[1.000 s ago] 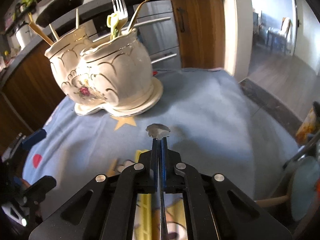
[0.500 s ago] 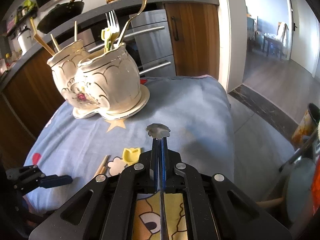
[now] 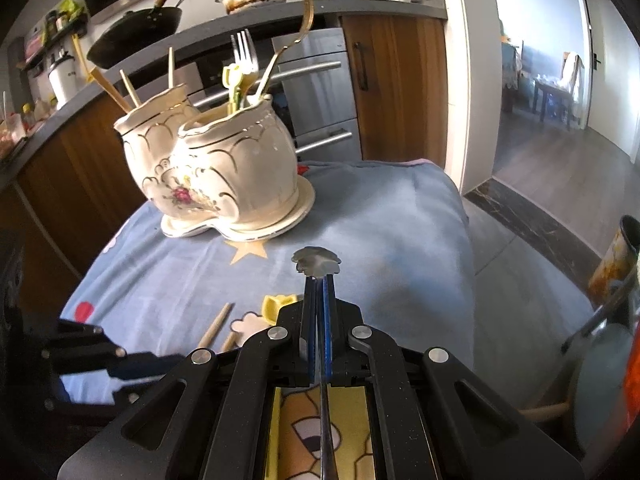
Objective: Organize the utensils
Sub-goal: 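Grasp a wooden chopstick with the left tool while the right tool lifts the spoon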
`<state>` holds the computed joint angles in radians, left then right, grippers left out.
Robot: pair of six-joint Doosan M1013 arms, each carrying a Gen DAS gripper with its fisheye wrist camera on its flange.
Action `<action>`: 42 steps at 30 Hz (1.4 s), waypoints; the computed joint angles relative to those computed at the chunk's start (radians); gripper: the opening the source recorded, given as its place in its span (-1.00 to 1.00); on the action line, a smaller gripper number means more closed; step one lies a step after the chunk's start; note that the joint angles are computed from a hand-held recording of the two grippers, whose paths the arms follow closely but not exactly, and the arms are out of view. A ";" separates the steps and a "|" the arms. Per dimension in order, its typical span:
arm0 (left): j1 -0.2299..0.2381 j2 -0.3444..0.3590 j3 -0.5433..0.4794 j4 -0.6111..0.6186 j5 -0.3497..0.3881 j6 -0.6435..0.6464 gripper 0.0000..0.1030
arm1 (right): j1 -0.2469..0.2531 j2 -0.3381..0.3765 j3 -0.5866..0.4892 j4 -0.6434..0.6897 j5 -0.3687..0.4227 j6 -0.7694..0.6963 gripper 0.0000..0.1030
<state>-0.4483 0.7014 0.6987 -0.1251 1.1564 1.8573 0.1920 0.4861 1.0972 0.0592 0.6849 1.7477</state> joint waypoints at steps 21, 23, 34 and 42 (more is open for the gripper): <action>0.025 -0.002 -0.008 0.032 0.027 0.064 -0.88 | 0.016 0.047 -0.064 -0.103 0.162 0.002 -0.90; 0.031 -0.015 0.015 0.015 0.014 0.072 -0.88 | 0.018 0.047 -0.065 -0.112 0.163 0.006 -0.90; 0.056 -0.057 0.096 -0.079 -0.080 0.132 -0.89 | 0.022 0.023 -0.034 -0.108 0.088 0.003 -0.92; 0.096 -0.119 0.180 -0.208 -0.225 0.198 -0.89 | 0.026 -0.049 0.064 -0.066 -0.143 -0.039 -0.92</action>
<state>-0.3526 0.5823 0.8786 -0.3327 0.9311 2.0555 0.2181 0.4368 1.1608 -0.0069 0.5416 1.7088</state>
